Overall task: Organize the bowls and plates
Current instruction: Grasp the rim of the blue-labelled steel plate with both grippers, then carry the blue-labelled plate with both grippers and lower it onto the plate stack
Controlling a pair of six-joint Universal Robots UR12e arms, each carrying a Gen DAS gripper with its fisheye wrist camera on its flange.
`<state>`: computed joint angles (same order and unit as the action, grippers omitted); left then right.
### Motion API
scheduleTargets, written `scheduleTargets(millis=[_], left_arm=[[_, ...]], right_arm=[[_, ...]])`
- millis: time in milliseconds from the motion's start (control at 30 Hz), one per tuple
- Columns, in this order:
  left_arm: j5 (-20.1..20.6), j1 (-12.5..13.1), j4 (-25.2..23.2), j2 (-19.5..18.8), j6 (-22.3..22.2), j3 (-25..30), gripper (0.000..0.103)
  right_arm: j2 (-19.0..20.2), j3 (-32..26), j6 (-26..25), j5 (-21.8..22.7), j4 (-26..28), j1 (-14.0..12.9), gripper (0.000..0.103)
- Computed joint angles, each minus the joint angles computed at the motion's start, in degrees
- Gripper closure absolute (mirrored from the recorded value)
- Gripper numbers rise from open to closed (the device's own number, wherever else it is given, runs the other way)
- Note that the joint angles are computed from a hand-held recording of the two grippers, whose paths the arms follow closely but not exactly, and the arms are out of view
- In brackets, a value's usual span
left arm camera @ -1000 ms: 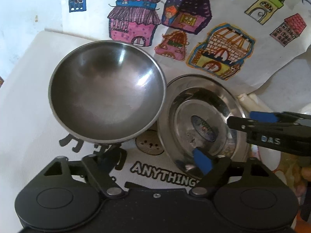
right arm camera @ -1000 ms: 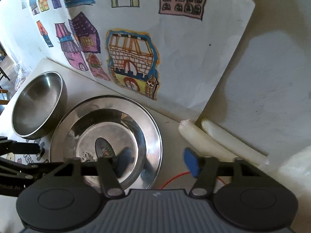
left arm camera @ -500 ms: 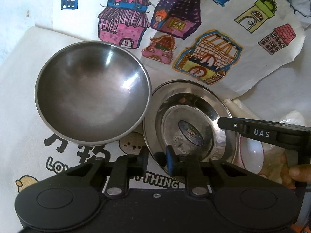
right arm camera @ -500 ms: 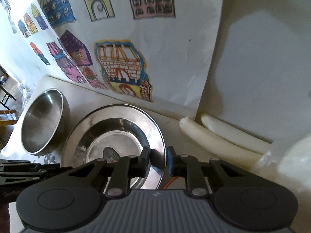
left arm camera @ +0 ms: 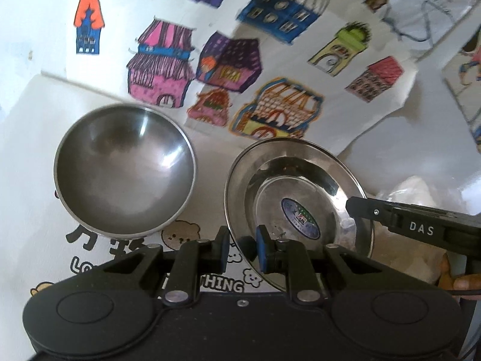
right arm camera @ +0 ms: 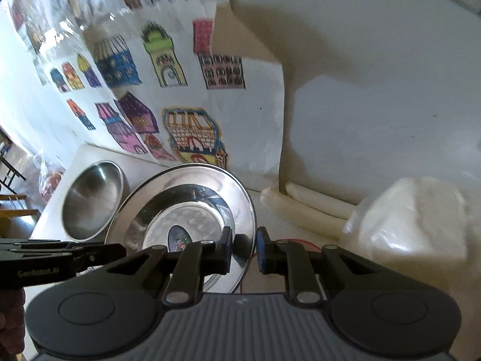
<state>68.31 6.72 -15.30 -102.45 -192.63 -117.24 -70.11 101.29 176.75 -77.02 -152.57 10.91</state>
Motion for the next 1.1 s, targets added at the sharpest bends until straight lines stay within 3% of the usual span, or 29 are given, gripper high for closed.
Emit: scheduleTargets(millis=[367, 700, 1100], left_arm=[[-2.16, 0.77, -0.76, 4.43, 4.65, -2.60, 0.083], [-4.46, 1.29, -6.27, 7.56, 11.81, -4.57, 0.083], [-1.00, 0.63, -11.59, 10.06, 23.16, -7.06, 0.083]], right_arm=[[-5.74, 6.02, 2.92, 0.07, -4.21, -0.30, 0.085], [-10.03, 11.96, 7.63, -0.82, -6.00, -0.07, 0.085], [-13.15, 17.03, 9.80, -2.78, -4.54, 1.46, 0.084]])
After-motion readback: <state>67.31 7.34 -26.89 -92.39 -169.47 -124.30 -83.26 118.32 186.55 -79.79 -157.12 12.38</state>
